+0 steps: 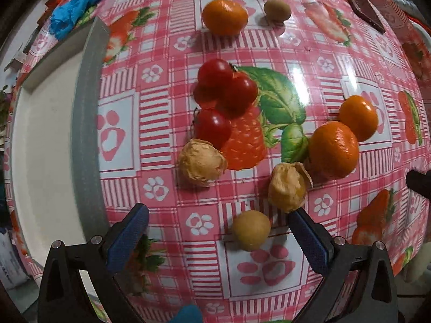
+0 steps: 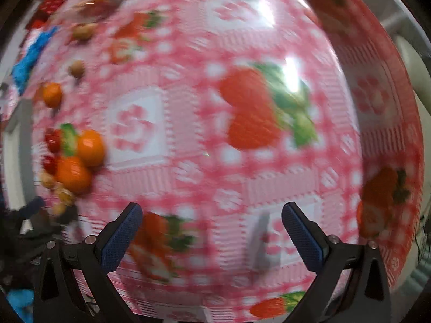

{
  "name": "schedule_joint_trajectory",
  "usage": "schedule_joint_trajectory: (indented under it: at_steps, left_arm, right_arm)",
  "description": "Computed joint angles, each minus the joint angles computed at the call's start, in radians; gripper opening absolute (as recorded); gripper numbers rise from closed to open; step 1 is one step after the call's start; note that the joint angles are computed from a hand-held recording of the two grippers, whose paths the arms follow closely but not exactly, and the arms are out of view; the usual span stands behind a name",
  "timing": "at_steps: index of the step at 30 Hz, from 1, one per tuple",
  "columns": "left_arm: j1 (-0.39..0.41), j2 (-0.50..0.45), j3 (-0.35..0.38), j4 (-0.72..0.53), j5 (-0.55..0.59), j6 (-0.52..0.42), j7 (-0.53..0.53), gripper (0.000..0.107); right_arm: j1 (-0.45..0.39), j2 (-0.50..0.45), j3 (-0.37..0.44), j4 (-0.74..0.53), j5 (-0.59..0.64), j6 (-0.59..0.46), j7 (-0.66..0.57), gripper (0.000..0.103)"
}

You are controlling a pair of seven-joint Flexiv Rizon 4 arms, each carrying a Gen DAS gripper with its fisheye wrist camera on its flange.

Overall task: Organize fruits
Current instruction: 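Grasp a small brown round fruit with the left tool while the right tool grasps a mandarin orange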

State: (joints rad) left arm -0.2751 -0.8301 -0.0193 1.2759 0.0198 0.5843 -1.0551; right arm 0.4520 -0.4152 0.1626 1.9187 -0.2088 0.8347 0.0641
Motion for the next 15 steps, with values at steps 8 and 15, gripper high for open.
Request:
schedule_joint_trajectory:
  at_steps: [8,15]
  left_arm:
    - [0.027,-0.011,-0.014,0.039,-0.030,0.050,0.013,0.103]
    - [-0.001,-0.060,0.012,-0.093,-0.018,-0.142,-0.060,0.103]
  right_arm:
    - [-0.025,-0.105,-0.018,-0.134,-0.002,0.044,-0.109,0.103]
    - [-0.041,-0.182,-0.010,-0.238,0.064,0.033,-0.185,0.086]
